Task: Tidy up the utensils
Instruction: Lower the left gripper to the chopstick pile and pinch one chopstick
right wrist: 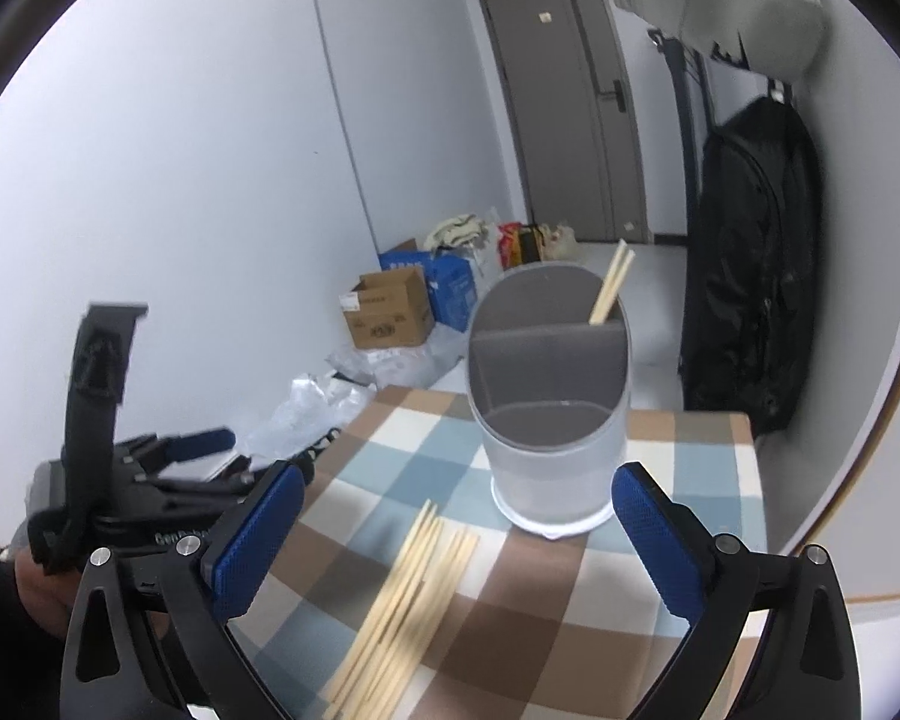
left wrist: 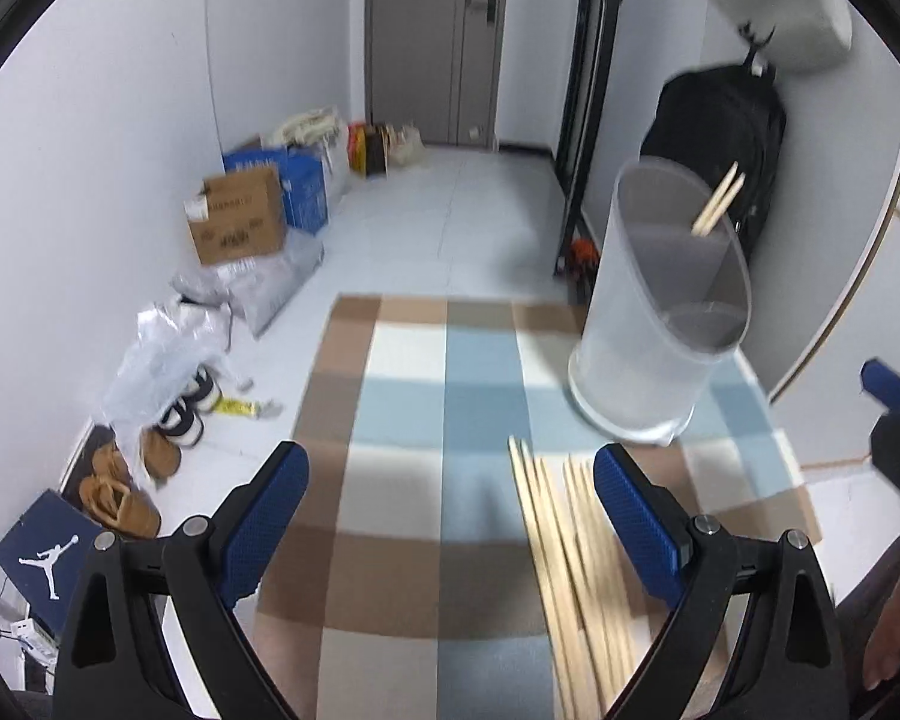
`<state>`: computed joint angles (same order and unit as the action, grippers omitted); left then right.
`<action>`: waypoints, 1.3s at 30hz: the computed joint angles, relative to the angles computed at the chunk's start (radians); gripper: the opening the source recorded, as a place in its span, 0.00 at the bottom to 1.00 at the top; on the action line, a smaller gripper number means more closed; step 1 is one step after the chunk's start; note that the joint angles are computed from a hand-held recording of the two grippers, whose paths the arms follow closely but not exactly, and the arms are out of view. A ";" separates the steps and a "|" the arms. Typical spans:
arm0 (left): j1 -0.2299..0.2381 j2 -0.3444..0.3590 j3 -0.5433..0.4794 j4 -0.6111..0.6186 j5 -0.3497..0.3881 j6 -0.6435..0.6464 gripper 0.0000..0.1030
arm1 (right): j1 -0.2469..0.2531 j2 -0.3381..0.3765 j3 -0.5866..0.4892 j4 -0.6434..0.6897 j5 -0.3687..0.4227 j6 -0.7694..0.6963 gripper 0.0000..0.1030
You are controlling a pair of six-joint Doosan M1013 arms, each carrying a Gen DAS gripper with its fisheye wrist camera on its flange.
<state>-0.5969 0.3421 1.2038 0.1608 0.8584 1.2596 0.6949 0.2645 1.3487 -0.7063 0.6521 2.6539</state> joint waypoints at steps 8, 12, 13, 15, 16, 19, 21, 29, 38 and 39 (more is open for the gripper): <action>0.000 0.032 -0.034 -0.026 0.127 0.066 0.90 | -0.007 0.033 -0.032 0.101 0.051 -0.112 1.00; 0.007 0.053 -0.058 -0.065 0.177 0.078 0.90 | -0.018 0.049 -0.048 0.181 0.052 -0.178 1.00; 0.006 0.058 -0.065 -0.064 0.191 0.082 0.90 | -0.020 0.052 -0.051 0.192 0.056 -0.186 1.00; 0.006 0.072 -0.079 -0.058 0.224 0.083 0.90 | -0.025 0.055 -0.051 0.207 0.051 -0.195 1.00; 0.005 0.081 -0.089 -0.060 0.249 0.083 0.90 | -0.026 0.054 -0.049 0.210 0.048 -0.196 1.00; 0.001 0.105 -0.117 -0.029 0.311 0.068 0.80 | -0.039 0.055 -0.047 0.264 0.033 -0.224 0.87; 0.008 0.119 -0.138 -0.079 0.342 0.083 0.78 | -0.047 0.060 -0.052 0.300 0.042 -0.246 0.79; -0.001 0.149 -0.182 -0.103 0.406 0.098 0.59 | -0.071 0.058 -0.042 0.358 0.036 -0.247 0.78; 0.005 0.173 -0.224 -0.132 0.434 0.061 0.58 | -0.085 0.048 -0.032 0.406 0.014 -0.251 0.78; 0.006 0.176 -0.229 -0.133 0.437 0.061 0.58 | -0.086 0.047 -0.032 0.412 0.010 -0.251 0.78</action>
